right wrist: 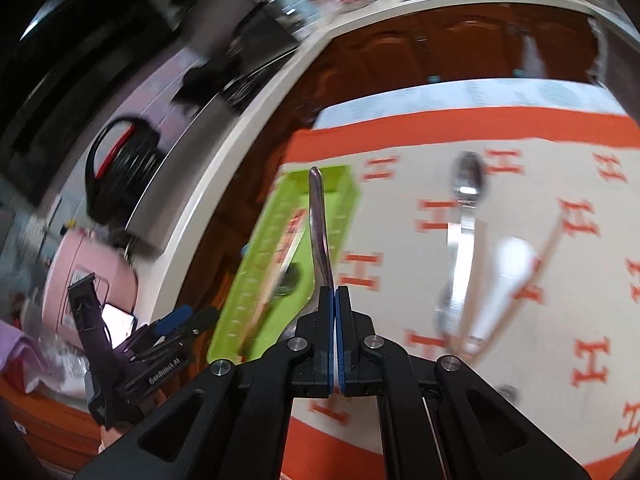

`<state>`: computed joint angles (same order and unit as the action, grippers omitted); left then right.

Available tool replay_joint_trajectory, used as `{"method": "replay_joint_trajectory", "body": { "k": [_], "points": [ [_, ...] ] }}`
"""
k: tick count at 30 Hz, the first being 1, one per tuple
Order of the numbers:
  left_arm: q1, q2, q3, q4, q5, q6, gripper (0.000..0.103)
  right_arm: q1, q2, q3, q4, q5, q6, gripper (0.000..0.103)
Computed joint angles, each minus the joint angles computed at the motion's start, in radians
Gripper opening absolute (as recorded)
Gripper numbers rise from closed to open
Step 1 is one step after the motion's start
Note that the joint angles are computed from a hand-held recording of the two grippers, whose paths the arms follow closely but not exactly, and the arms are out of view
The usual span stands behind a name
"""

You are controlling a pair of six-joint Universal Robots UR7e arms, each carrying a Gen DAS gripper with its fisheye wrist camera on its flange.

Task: Organize utensils
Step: 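Grasp a steel spoon with the right tool and place it in the tray, then move the right tool back over the remaining cutlery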

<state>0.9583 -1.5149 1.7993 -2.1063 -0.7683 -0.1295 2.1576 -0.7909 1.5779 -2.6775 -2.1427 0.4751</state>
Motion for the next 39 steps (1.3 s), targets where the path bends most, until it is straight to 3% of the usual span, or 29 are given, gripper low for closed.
{"method": "replay_joint_trajectory", "body": {
  "k": [7,12,16,28,39],
  "points": [
    [0.025,-0.014,0.008,0.006,0.042,-0.025,0.072,-0.019,0.187,-0.219,0.141,0.056,-0.003,0.001],
    [0.055,-0.006,-0.008,0.025,0.044,-0.061,0.073,-0.032,0.266,-0.3,0.203,0.094,-0.017,0.001],
    [0.073,0.002,-0.021,0.039,0.031,-0.084,0.075,-0.04,0.289,-0.312,0.217,0.089,-0.008,0.008],
    [0.042,-0.014,0.002,0.027,-0.002,-0.076,0.078,-0.003,0.179,-0.147,0.101,0.045,-0.009,0.01],
    [-0.072,-0.043,0.074,-0.004,-0.081,-0.034,0.079,0.047,-0.015,0.081,0.067,-0.081,0.053,0.013]
  ]
}}
